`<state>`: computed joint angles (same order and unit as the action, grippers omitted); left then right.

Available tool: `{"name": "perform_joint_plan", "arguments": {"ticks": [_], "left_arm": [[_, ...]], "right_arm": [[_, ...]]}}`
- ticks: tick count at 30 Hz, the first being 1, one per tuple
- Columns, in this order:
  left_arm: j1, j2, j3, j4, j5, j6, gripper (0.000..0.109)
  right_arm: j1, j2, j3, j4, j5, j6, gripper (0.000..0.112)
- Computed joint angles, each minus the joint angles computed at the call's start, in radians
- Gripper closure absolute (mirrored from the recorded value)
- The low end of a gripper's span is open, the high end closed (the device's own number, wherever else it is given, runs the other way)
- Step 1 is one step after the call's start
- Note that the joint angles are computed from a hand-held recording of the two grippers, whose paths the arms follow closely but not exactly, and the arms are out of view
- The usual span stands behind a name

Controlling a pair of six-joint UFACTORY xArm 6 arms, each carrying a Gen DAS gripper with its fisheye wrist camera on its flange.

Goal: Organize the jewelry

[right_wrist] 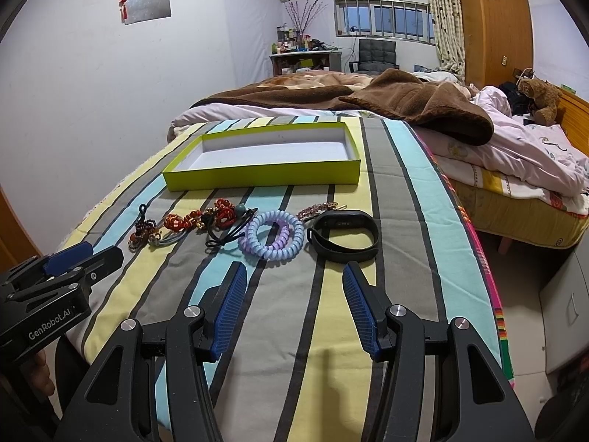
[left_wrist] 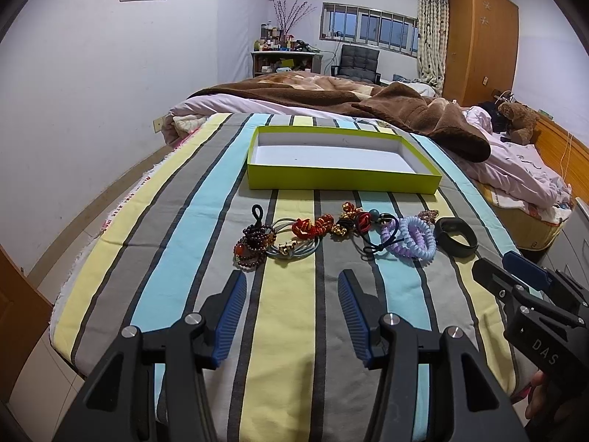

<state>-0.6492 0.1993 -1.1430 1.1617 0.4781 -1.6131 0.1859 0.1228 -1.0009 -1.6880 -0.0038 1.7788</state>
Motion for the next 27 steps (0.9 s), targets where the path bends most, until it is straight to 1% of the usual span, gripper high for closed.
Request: {"name": "perform_joint_plan", "arguments": {"ticks": [4,12,14,19,23,27], "left_arm": [[0.000,0.003,-0.002,0.004,-0.002,-0.003,0.055],[0.000,0.001,0.000,0.002,0.000,-0.004,0.055],[-0.002,0.001,-0.002,0.001,0.003,-0.003,0.055],[-0.001,0.002,-0.003,-0.006,0.003,0.004,0.055],[0.008,0.006,-0.005,-0.011,-0.008,0.013,0.055],[0.011,0.012,-0.010,-0.013,-0.005,0.014,0.055]], "right_arm": [[0.000,0.003,-0.003,-0.014,0.001,0.013,0.057],[0.001,0.000,0.000,0.001,0.005,0.000,0.057],[0.001,0.001,-0.003,-0.016,0.004,0.018,0.057],[-0.001,-0.001,0.000,-0.002,0.001,0.001,0.057],[-0.002,0.003,0.001,0.033,-0.002,-0.039,0.057],[-0.004,0.013,0.000,0.105,-0.002,-0.113,0.057]]}}
